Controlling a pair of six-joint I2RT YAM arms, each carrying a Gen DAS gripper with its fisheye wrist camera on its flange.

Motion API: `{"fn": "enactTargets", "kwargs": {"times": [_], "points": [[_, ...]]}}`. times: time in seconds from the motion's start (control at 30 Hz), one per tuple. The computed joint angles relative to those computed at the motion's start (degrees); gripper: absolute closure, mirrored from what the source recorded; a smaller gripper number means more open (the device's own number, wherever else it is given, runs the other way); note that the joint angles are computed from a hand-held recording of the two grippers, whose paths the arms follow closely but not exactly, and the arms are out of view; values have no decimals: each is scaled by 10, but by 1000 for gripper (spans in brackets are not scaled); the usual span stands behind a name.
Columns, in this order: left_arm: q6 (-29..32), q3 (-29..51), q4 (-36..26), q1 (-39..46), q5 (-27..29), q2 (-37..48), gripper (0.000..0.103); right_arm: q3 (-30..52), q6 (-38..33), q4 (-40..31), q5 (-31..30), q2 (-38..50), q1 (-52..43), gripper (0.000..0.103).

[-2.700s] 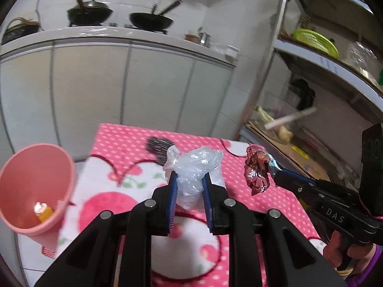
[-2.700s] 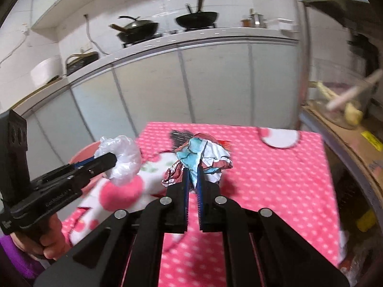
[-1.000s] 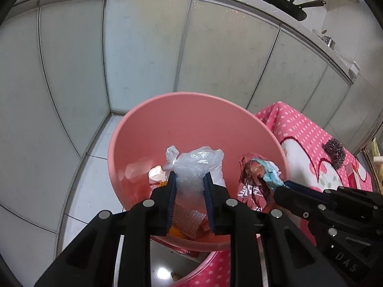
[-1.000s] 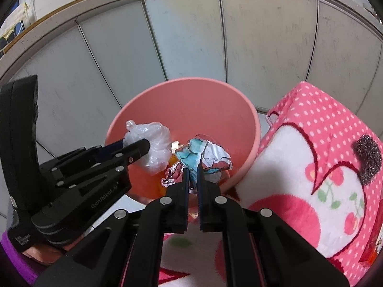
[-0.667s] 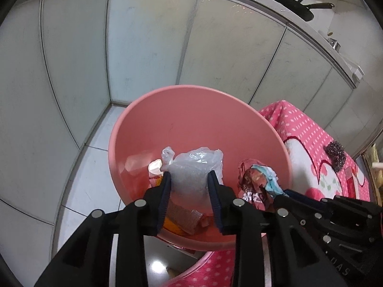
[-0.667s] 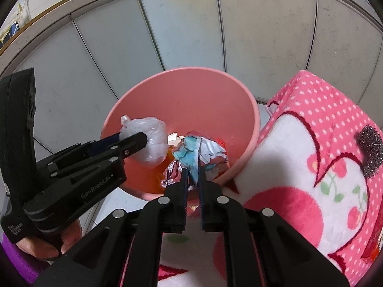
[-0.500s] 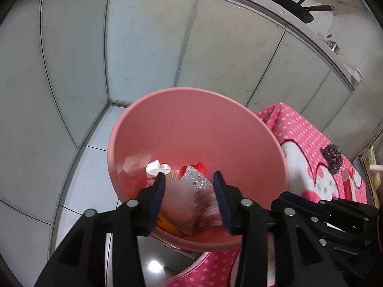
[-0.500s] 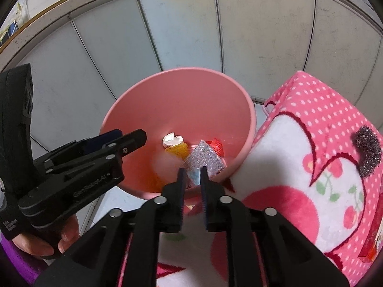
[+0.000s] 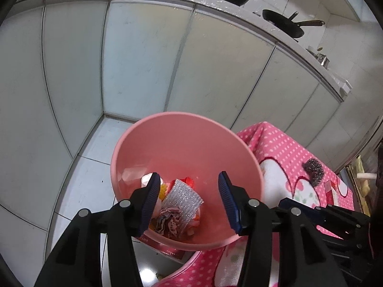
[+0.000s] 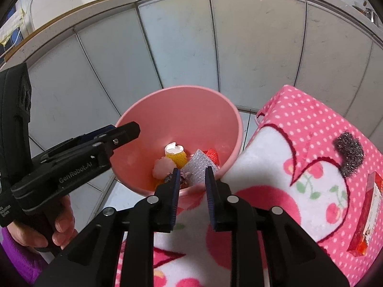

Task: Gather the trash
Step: 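Move both tools back over the remaining trash on the table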

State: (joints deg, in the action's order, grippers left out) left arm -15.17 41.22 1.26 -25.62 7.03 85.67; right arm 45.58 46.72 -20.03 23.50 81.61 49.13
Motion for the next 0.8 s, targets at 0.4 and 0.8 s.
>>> {"fn": "enactTargets", "kwargs": {"times": [0.4, 0.8], "points": [[10, -28, -24, 1, 3, -100, 53, -7, 58, -70, 72, -74, 53, 81], [7, -36, -55, -37, -17, -179, 55, -24, 135, -150, 138, -150, 117, 81]]}}
